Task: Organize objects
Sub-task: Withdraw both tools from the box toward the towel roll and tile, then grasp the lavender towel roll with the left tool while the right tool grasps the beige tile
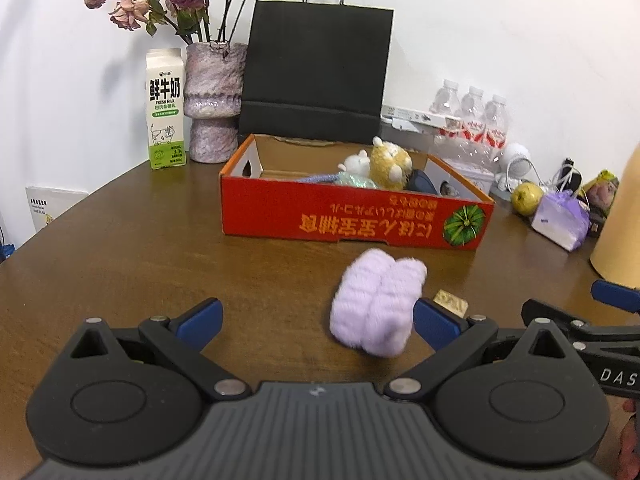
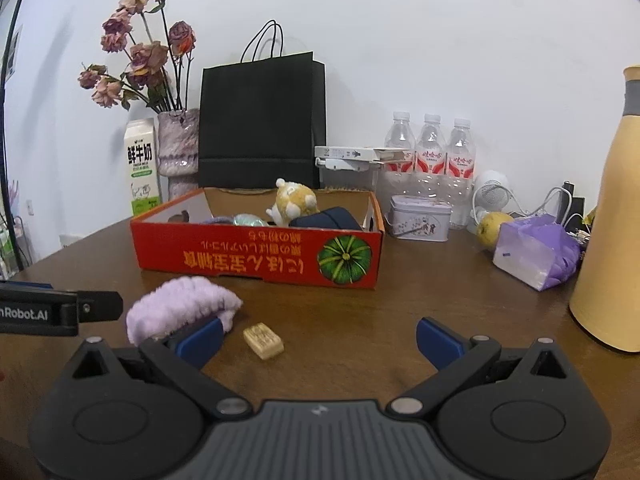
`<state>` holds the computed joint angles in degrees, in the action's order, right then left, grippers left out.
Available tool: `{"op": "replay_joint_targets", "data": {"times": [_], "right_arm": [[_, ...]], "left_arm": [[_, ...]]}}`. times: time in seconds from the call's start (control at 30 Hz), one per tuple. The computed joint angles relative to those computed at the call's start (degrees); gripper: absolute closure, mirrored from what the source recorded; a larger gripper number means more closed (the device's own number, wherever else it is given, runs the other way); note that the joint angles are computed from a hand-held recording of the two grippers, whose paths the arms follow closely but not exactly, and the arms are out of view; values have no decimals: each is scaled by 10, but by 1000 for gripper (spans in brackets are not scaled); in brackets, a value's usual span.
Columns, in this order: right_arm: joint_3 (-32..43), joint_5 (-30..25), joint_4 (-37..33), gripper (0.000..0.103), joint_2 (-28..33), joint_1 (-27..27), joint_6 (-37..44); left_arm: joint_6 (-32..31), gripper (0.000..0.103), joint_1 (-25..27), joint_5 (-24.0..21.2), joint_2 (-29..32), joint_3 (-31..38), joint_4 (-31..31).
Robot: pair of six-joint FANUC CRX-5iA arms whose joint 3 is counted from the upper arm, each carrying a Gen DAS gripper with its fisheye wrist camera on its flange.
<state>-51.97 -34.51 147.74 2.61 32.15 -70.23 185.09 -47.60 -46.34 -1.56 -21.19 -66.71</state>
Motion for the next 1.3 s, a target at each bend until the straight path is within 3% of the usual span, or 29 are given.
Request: {"op": "replay_joint_targets", "data": {"times": [0.43,0.8,1.1,1.13,1.2,1.23,1.3], "right_arm": [[-28,44,39,0,-35,-39,-11],[-36,49,-26,0,-35,-39,5],[-33,42,-45,0,-26,-30,20],[-33,41,-47,0,-24,-29,22],[-31,42,-46,0,-22,-30,22],[-31,44,-45,0,-22,-31,22],[-29,44,-46,0,-19,-30,24]], "left_arm": [[-79,0,-5,1,26,20,37],[-137,0,21,23,84,74,56],[-135,0,46,40,122,104,59],[-133,3,50,47,123,104,59],[-136,28,59,65,122,101,66],[-147,46,69,80,121,98,81],[-145,53,84,114,112,85,91]]}}
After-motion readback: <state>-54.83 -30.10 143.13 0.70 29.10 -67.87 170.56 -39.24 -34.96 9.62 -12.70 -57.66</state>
